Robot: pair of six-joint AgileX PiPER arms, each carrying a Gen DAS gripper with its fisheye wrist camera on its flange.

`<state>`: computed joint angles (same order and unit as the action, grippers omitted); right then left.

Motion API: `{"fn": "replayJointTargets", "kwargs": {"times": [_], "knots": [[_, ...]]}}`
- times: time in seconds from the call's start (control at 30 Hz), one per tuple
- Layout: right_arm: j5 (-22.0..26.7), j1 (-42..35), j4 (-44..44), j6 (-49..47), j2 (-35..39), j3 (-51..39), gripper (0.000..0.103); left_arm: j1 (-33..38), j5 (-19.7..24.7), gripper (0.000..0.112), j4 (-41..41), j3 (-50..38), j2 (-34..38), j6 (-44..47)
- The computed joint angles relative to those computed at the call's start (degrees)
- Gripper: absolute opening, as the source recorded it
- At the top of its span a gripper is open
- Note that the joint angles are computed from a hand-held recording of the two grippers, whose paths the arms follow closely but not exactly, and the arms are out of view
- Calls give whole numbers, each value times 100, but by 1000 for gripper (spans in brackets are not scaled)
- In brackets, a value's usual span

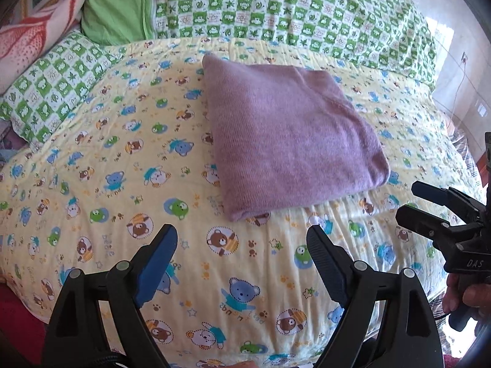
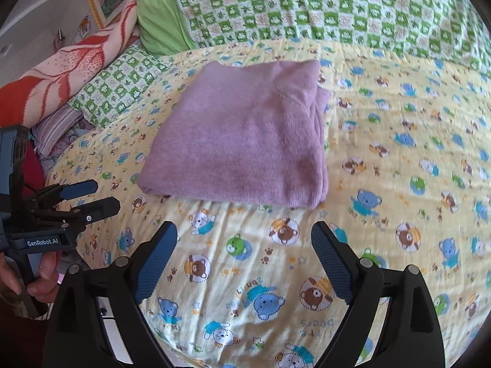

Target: Fold small clothes

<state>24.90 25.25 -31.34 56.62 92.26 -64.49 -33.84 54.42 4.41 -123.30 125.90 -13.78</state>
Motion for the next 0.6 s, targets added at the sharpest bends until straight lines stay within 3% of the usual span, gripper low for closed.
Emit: {"fn": "replayJointTargets", "kwargs": {"times": [0.3,0.6], "knots": [[211,87,-404,-23,165,-270,95,-171,-251,90,621,180,3,-553],[114,78,-1341,816,376,-175,95,-338,-190,90,1008,164,69,-704]]}}
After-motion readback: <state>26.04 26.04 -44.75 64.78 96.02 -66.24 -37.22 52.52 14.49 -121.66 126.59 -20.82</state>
